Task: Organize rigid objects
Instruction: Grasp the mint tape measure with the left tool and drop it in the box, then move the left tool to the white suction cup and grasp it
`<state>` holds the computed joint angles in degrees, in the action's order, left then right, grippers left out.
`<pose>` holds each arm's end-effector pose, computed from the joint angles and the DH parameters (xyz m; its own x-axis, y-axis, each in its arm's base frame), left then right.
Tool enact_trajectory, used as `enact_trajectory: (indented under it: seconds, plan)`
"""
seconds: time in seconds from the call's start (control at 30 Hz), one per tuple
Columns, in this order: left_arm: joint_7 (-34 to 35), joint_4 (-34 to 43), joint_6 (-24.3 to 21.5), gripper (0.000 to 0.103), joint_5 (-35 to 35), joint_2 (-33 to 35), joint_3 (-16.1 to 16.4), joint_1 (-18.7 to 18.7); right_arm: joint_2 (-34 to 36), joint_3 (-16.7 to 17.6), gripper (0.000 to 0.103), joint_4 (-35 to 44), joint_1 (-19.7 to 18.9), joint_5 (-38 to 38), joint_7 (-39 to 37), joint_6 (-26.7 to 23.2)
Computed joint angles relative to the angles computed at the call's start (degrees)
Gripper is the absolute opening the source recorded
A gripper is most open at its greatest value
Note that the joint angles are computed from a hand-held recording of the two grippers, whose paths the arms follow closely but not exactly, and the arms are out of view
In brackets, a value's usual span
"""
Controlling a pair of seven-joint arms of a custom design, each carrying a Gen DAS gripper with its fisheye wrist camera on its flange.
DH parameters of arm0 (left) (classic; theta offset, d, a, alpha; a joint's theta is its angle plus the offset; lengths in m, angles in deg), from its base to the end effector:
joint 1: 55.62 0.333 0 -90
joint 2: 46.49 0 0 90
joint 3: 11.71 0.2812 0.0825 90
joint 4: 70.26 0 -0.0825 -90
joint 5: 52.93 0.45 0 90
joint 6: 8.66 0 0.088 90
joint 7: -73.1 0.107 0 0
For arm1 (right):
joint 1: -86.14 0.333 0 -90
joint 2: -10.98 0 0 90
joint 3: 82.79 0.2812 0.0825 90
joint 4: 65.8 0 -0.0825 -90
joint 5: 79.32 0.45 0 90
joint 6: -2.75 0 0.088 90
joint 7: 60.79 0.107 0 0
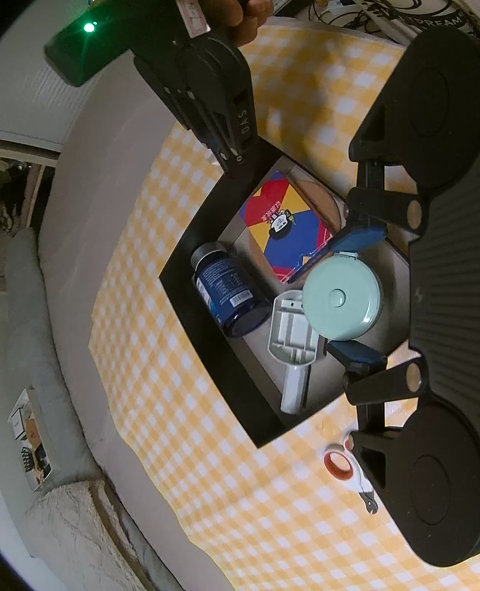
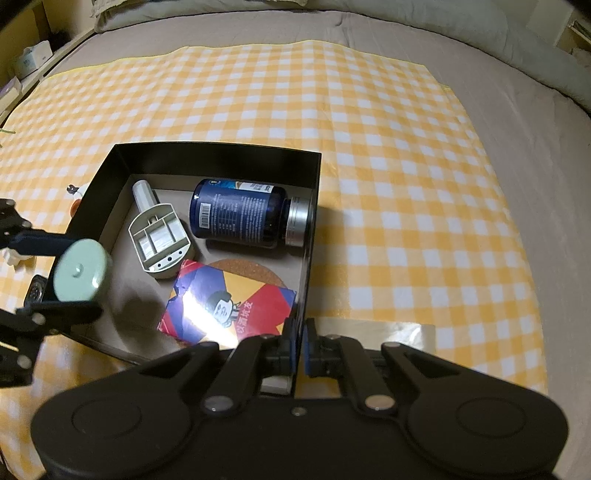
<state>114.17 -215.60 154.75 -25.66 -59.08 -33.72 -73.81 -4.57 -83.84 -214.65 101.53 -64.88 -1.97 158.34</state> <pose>0.3940 -0.3579 0.3187 -0.2870 -0.9577 0.0233 -0.8005 0.2264 -0.5549 0.4956 0.1179 0.3109 0.5474 -0.8365 0.0256 -0.7605 -0.5099 -0.4020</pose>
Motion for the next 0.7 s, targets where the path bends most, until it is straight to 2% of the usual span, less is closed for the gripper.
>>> enact_trajectory:
  seconds: [0.27,0.33,0.37,0.4,0.7]
  plan:
    - [2.3,0.5,0.3,0.056,-2.1,1.1,1.0,-1.0,0.0,0.0,0.004,0.0,0.0,0.3,-0.2,-0.2]
    - [1.8,0.7,-0.1,0.068,-1.5,1.1,0.6,-0.7,0.0,0.0,0.004,0.0,-0.1,0.2,-0.1,-0.2]
    - [0.9,0.7,-0.2,0.078,-0.8,1.0,0.3,-0.3,-0.1,0.1,0.004,0.0,-0.1,0.2,0.1,-0.1]
    - [0.3,0.6,-0.3,0.082,-0.3,0.8,0.1,-0.1,-0.1,0.1,0.004,0.0,0.0,0.2,0.1,-0.1]
    - [-0.2,-0.2,0.1,0.096,-1.0,-0.3,0.1,-0.3,-0.2,0.1,0.004,-0.1,-0.1,-0.3,0.3,0.0]
